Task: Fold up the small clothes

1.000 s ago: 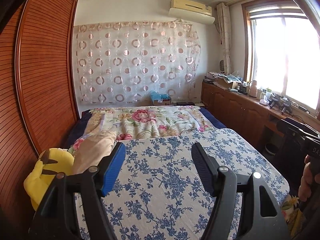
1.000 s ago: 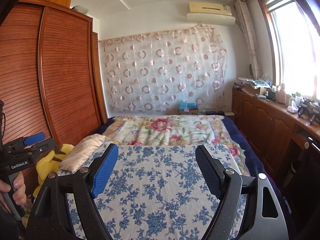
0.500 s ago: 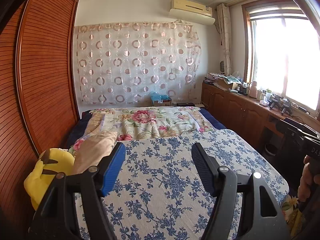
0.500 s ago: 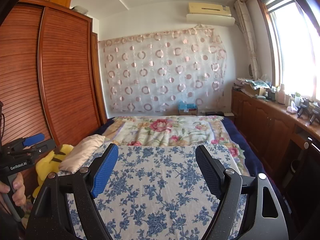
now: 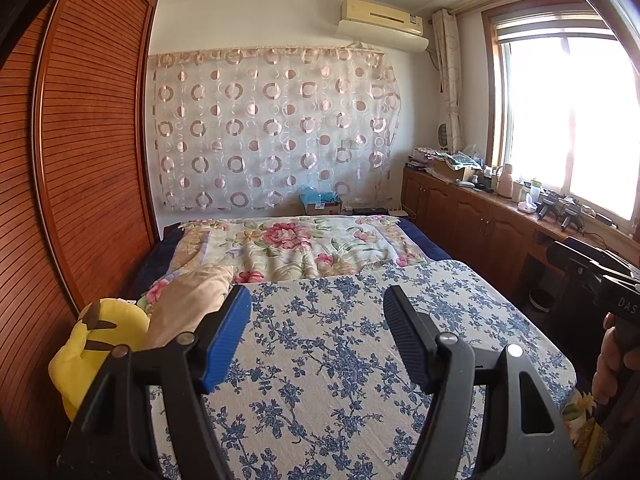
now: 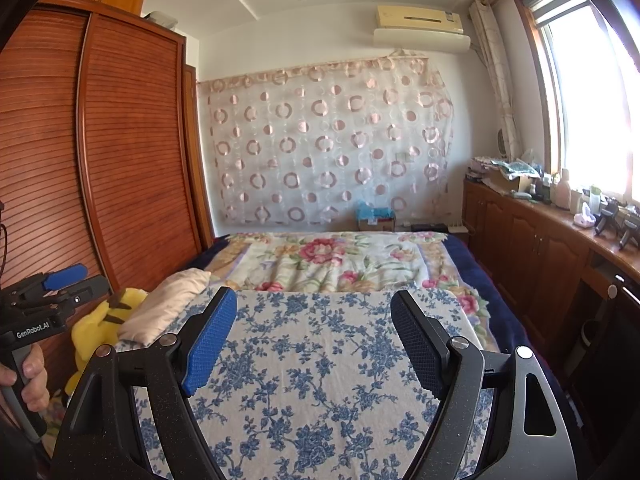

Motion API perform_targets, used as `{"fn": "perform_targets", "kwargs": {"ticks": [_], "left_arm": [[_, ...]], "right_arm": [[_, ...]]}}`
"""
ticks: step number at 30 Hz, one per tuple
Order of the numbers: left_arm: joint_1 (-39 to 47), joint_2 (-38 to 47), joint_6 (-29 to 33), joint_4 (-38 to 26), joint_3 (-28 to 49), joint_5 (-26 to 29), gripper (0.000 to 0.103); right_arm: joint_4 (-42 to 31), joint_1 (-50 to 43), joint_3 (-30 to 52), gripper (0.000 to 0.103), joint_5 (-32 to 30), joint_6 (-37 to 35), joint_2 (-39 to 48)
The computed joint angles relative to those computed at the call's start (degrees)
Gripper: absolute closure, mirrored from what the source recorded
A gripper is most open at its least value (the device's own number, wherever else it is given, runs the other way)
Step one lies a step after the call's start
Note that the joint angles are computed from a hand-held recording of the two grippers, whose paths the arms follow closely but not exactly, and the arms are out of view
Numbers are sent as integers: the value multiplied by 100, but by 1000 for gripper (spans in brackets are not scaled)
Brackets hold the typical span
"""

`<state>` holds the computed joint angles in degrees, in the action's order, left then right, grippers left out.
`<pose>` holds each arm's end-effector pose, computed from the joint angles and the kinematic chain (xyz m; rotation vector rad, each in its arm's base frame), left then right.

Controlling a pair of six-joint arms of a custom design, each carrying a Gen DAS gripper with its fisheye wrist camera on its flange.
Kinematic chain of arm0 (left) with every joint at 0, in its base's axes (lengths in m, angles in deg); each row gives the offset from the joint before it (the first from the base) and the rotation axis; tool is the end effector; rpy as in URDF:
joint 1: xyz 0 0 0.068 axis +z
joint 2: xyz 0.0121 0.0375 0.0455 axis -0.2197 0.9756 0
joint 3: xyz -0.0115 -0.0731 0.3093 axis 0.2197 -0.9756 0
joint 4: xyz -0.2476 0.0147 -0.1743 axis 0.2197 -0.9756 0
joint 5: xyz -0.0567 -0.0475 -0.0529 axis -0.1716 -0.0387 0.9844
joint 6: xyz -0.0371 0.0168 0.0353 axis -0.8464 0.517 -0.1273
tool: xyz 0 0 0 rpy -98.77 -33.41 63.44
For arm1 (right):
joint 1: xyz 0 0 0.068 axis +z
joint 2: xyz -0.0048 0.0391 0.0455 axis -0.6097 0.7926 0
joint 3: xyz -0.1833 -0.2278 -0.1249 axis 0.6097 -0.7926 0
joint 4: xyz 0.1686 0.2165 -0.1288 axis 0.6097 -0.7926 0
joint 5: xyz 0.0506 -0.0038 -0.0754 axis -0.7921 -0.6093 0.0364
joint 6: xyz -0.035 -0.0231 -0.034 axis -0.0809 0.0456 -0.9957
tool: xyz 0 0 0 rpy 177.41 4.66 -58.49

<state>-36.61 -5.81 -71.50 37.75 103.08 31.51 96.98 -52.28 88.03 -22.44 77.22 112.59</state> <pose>0.2806 -0.1163 0.2065 0.1324 1.9654 -0.1572 0.2957 -0.0607 0.1607 -0.1908 1.8694 0.1978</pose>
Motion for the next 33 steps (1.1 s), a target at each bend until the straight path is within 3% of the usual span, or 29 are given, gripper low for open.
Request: {"fn": "perform_targets", "kwargs": {"ticks": [33], "left_arm": [[12, -206, -39, -223, 47, 111, 34]], "right_arm": [[72, -19, -16, 22, -17, -10, 49]]}}
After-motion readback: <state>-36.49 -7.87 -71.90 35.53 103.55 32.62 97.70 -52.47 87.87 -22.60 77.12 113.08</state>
